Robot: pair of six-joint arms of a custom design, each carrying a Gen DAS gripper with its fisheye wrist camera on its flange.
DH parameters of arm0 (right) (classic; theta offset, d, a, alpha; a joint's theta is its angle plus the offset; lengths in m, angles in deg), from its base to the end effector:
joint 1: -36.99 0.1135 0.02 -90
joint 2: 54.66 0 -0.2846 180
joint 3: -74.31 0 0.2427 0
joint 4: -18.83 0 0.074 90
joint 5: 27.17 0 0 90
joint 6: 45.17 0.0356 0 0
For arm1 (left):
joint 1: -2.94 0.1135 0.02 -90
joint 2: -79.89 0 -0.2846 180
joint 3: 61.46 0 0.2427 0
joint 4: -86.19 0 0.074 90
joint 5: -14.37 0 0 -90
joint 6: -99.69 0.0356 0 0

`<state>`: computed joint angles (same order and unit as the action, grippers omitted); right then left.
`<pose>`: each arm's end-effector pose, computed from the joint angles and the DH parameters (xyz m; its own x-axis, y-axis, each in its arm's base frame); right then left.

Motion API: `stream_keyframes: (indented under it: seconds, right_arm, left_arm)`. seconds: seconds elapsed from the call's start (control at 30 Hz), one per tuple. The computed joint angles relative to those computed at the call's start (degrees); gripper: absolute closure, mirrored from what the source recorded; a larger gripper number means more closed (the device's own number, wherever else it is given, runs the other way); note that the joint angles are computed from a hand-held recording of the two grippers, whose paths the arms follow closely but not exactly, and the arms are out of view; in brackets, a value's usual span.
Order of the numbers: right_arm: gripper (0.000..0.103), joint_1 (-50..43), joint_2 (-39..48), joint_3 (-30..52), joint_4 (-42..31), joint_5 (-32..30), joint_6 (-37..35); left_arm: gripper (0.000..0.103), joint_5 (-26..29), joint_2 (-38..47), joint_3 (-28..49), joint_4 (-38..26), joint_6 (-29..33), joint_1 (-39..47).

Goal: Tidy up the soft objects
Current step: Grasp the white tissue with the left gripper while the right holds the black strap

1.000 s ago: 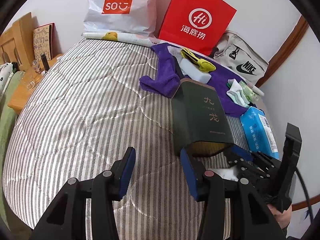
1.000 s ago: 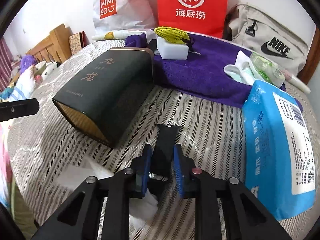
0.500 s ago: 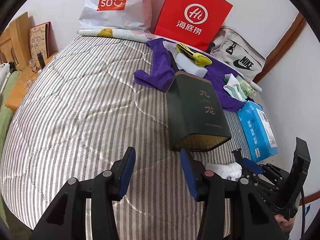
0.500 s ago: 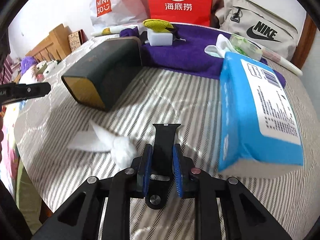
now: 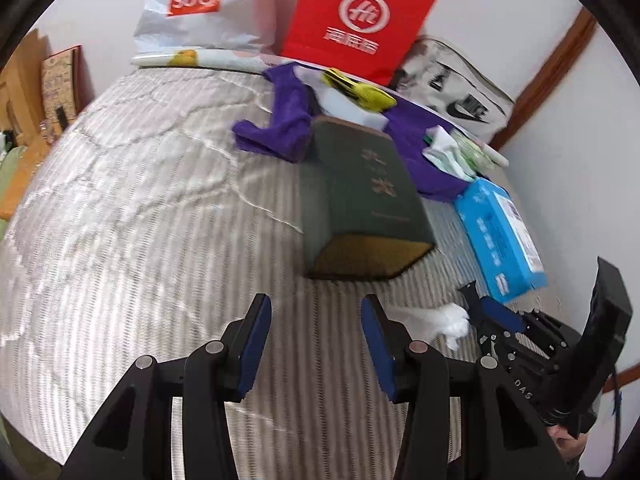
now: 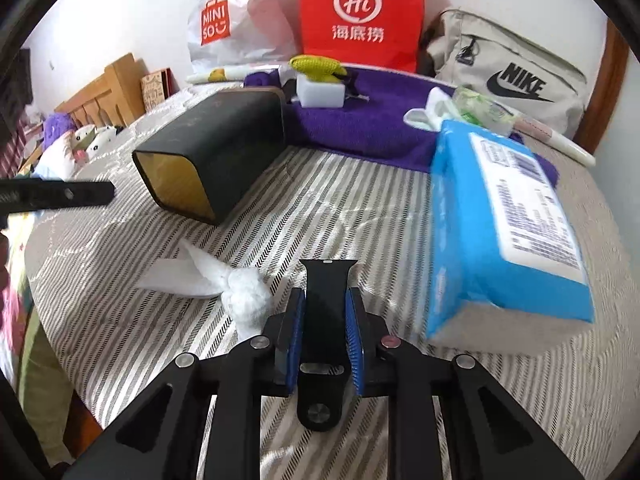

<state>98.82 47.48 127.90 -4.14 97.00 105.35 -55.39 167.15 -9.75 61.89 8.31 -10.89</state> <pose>0.1466 0.2315 0.1117 -0.7821 0.0652 -0.6197 0.0722 0.9973 0.0138 0.2474 -0.0736 0.1638 -0.8489 0.1857 -0.4949 0.3727 0.8742 -0.3112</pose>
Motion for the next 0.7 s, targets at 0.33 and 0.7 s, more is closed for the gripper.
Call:
stream_keyframes:
  seconds: [0.33,0.7]
  right_arm:
    - [0.082,10.2,-9.7,-4.5,-10.3,5.4,13.5]
    - [0.082,18.4,-14.6,-10.4,-19.9,7.7,29.0]
  left_arm:
    - [0.055,1.8,1.9,-2.6,5.3,-4.0,-9.7]
    - [0.038,-8.4,5.2,-0.6,9.9,-6.6,-24.7]
